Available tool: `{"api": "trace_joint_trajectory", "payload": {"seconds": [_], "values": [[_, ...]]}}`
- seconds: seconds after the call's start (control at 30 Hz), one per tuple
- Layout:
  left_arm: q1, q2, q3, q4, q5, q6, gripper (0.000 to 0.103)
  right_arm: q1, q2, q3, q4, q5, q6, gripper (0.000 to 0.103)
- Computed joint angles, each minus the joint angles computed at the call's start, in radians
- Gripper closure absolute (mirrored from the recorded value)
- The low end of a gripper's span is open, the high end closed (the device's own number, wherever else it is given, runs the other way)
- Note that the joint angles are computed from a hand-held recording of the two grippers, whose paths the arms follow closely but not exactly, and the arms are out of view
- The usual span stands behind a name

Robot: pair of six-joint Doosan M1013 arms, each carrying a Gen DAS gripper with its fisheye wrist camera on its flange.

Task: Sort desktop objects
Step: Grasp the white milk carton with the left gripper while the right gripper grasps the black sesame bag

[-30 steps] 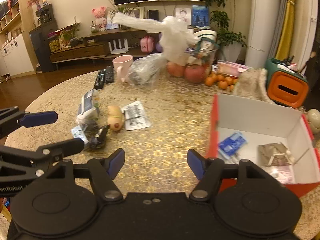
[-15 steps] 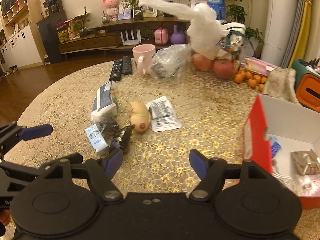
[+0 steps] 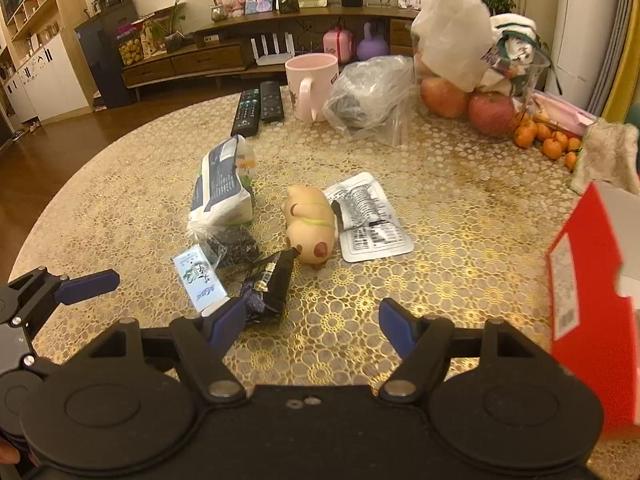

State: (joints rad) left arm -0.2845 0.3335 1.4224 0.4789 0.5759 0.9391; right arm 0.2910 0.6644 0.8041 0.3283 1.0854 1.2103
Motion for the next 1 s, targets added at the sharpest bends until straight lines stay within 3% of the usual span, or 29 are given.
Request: {"api": "trace_joint_trajectory", "payload": {"seconds": [0.53,1.0], "values": [[0.055,0.063,-0.021,-0.124,-0.063,0.167,0.012,0.033,0.113,-0.134,-0.031,0.089,0.04,0.03],[0.069,0.077,-0.022,-0.212,-0.098,0.255,0.012,0.04,0.138,-0.153,-0.032,0.107,0.044,0.034]]}}
